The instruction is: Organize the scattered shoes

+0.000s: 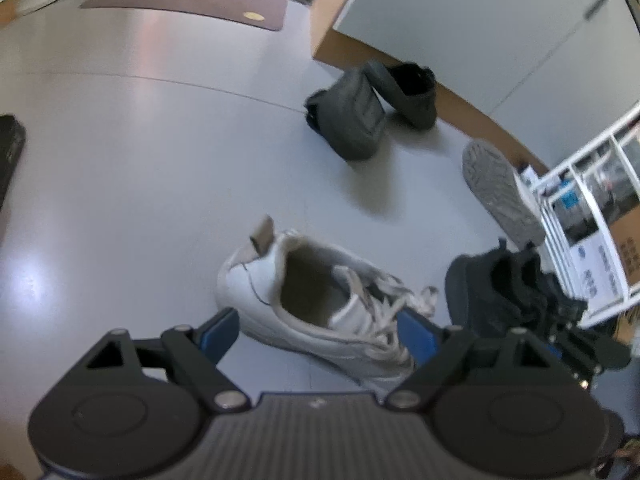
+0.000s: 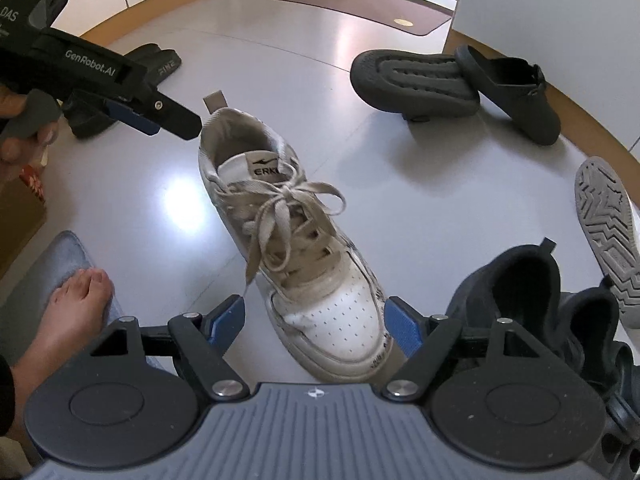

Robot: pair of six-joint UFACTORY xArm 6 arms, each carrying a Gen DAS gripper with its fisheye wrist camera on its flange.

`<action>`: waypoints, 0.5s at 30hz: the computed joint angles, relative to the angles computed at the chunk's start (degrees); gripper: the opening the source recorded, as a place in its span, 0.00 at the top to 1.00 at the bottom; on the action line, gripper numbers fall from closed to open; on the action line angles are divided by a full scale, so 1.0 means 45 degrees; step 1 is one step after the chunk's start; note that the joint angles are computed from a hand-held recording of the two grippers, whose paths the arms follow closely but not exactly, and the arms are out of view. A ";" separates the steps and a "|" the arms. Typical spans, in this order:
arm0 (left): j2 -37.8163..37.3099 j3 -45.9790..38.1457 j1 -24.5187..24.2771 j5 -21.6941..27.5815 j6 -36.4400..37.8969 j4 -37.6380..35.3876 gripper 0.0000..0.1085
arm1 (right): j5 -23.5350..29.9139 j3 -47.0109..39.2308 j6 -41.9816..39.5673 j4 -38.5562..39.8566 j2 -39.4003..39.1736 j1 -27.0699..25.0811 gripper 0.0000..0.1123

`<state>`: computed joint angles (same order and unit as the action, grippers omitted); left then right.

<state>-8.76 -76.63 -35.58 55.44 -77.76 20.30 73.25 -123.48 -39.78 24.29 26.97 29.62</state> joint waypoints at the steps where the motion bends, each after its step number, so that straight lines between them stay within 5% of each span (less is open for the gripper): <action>1: -0.0090 0.0084 -0.0001 -0.0056 -0.0325 0.0083 0.19 | 0.0053 -0.0138 0.0108 -0.0025 0.0088 0.0042 0.21; 15: -0.0583 0.0718 -0.0122 -0.0688 -0.1210 0.0485 0.17 | -0.1017 0.0554 0.1173 -0.1833 0.0352 0.0927 0.18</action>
<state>-11.38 -73.40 -36.13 52.34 -83.20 22.48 68.67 -120.99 -34.50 16.04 28.55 33.79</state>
